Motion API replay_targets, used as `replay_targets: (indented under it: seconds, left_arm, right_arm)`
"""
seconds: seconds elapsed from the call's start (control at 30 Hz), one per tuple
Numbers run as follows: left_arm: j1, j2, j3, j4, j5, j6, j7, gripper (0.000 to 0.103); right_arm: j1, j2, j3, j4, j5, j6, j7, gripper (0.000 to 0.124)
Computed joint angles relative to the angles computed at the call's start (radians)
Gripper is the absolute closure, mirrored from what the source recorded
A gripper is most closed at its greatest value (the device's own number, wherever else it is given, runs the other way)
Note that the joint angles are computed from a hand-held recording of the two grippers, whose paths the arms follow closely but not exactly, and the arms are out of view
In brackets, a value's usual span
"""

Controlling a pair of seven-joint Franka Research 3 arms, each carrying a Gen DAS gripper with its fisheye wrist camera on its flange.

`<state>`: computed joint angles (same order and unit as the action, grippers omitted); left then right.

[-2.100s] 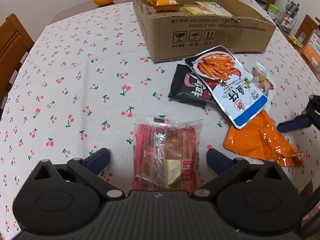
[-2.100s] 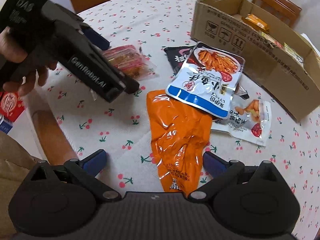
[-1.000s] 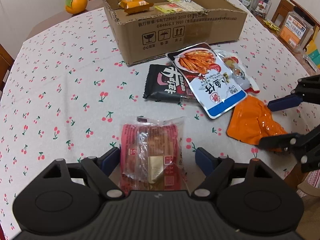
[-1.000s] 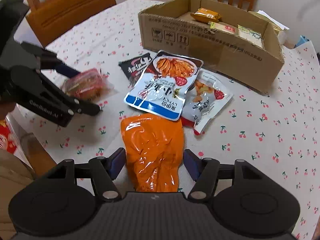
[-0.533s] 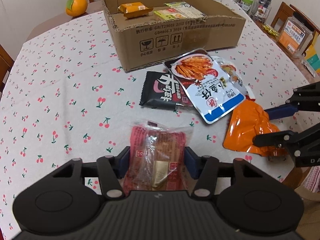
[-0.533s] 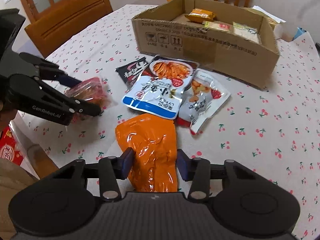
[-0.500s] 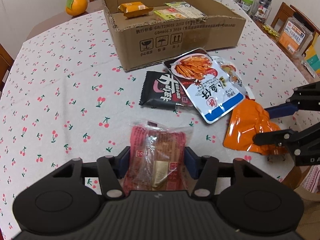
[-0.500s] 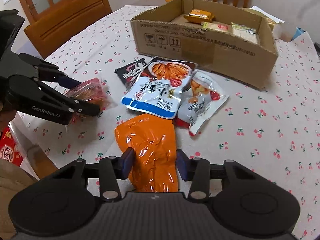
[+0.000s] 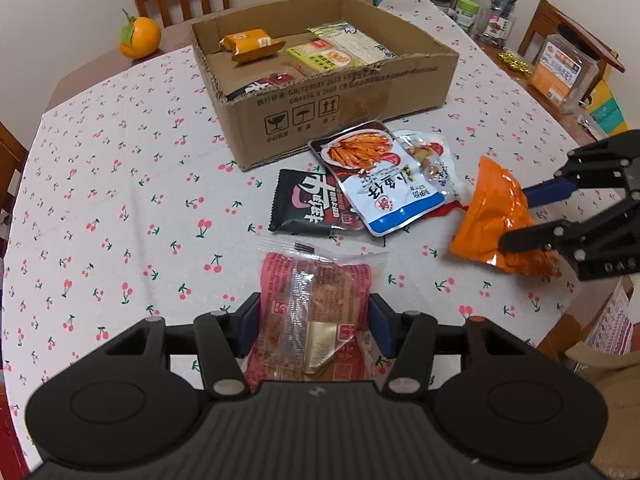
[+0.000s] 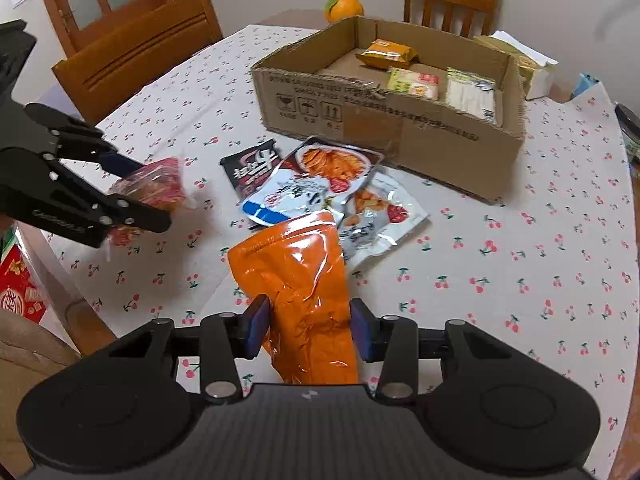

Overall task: Organize snacks
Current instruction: 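Grasp red wrapped pastry with left tool while right tool grasps orange pouch, then carry both packs over the box and open both tools to drop them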

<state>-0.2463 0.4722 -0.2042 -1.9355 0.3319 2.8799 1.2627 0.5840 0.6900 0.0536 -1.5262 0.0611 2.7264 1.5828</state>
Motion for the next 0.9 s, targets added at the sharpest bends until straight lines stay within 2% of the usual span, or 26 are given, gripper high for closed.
replay_targets:
  seconds: [0.2,0.23,0.27,0.37,0.5,0.6,0.67,0.73,0.9]
  left_arm:
    - [0.002,0.011,-0.008,0.018,-0.01,-0.011,0.004,0.048]
    - [0.007,0.013,-0.016,0.021,-0.016,-0.013,0.014,0.048]
    - [0.014,0.016,-0.025,0.022,-0.024,-0.014,0.025,0.048]
    - [0.02,0.02,-0.037,0.028,-0.038,-0.026,0.048,0.048]
    - [0.021,0.026,-0.042,0.037,-0.053,-0.041,0.071,0.048]
    - [0.02,0.026,-0.043,0.042,-0.06,-0.049,0.084,0.048]
    - [0.024,0.026,-0.05,0.043,-0.07,-0.051,0.095,0.048]
    - [0.023,0.024,-0.05,0.044,-0.075,-0.053,0.102,0.048]
    - [0.032,0.02,-0.064,0.053,-0.1,-0.064,0.128,0.048]
  right_arm:
    - [-0.013,0.029,-0.002,0.023,0.022,-0.013,0.034,0.075]
    - [-0.016,0.031,0.0,0.023,0.027,-0.011,0.039,0.07]
    - [-0.033,0.031,0.019,0.017,0.045,-0.004,0.025,0.06]
    - [-0.055,0.021,0.046,-0.009,0.07,0.012,-0.018,0.046]
    - [-0.024,0.03,0.018,-0.009,0.039,-0.008,-0.035,0.045]
    - [0.016,0.037,-0.018,-0.013,-0.013,0.02,-0.038,0.045]
    - [0.049,0.042,-0.052,-0.01,-0.065,0.025,-0.035,0.05]
    - [0.036,0.042,-0.037,-0.007,-0.06,0.027,-0.044,0.059]
    - [0.051,0.039,-0.057,0.003,-0.079,0.004,-0.008,0.06]
